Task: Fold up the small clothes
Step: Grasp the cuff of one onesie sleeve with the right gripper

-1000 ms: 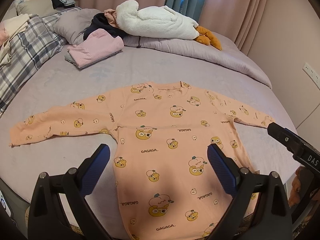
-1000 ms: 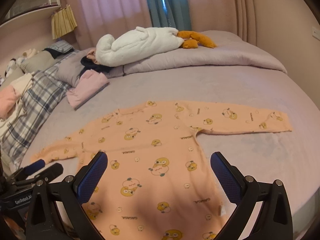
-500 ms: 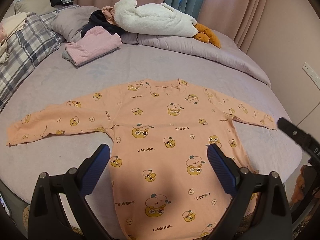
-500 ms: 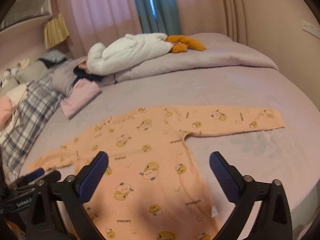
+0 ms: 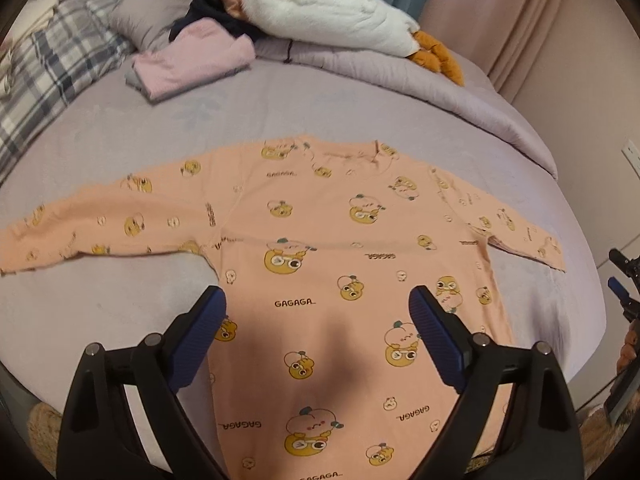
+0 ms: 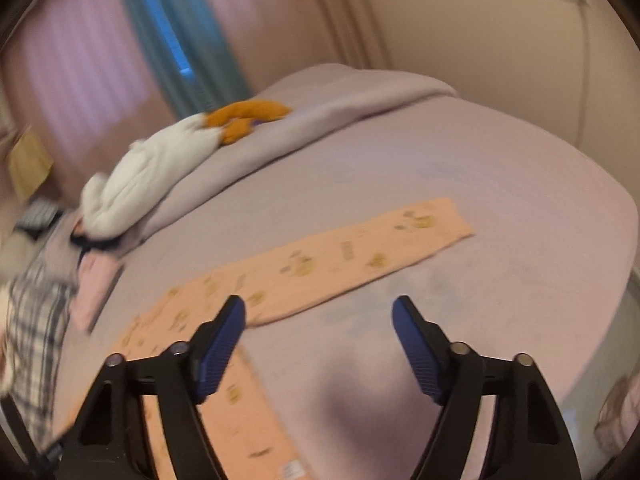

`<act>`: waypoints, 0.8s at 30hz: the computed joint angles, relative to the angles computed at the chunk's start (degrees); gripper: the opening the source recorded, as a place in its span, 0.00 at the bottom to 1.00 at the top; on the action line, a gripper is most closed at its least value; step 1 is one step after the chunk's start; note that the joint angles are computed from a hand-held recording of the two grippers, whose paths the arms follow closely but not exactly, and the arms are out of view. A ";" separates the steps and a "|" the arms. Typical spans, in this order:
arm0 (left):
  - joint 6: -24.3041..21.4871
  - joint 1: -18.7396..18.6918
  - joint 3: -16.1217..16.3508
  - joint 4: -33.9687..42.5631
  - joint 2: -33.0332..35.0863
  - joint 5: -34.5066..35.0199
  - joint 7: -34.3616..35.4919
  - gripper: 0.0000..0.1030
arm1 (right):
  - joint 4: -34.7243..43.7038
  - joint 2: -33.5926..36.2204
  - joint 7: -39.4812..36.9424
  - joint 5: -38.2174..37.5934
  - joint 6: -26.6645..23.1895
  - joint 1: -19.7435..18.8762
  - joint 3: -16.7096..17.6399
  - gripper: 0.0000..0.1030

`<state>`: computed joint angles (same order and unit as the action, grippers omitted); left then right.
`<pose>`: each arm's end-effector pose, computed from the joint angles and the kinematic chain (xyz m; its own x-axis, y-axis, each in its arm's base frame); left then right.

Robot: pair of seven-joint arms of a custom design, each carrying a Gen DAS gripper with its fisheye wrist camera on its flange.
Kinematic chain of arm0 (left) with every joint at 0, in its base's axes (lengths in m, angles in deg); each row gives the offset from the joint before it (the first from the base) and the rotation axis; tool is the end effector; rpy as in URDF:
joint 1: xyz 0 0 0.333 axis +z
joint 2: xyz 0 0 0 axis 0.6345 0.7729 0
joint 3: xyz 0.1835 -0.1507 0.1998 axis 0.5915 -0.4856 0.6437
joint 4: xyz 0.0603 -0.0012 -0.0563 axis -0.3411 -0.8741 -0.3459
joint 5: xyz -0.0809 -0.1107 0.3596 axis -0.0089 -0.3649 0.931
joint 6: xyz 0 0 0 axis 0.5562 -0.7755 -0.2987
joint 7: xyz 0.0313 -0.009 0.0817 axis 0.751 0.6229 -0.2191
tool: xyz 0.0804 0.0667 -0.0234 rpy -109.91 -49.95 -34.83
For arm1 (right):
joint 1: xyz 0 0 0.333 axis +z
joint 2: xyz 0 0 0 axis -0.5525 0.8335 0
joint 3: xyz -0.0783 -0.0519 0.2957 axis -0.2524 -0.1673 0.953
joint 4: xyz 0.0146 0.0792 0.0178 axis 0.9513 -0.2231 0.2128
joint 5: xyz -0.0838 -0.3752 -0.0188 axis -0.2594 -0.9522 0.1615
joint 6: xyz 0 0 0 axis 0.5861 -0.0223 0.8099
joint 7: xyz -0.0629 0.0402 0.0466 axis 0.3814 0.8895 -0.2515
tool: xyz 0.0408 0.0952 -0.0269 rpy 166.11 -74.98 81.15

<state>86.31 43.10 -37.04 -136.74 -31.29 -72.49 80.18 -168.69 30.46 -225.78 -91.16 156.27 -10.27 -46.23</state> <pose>0.6815 -0.0552 0.4742 -0.1123 -0.9637 0.2422 -0.8226 -0.0466 -0.5667 0.6056 0.2545 0.4948 -0.5035 -0.7809 -0.3697 -0.4636 0.6053 -0.6471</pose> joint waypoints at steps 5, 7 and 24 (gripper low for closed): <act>-2.12 -0.82 0.90 2.47 2.17 2.32 -3.30 0.86 | -2.42 0.07 -0.55 5.80 -0.04 -3.67 -1.22 0.55; -2.04 -1.17 1.20 2.88 2.63 3.63 -4.39 0.86 | -2.57 1.10 -0.92 7.73 0.06 -4.98 -1.88 0.50; -4.55 -1.06 1.71 7.14 6.46 8.13 -9.43 0.85 | 5.36 14.72 -6.84 25.89 7.01 -6.36 -7.86 0.12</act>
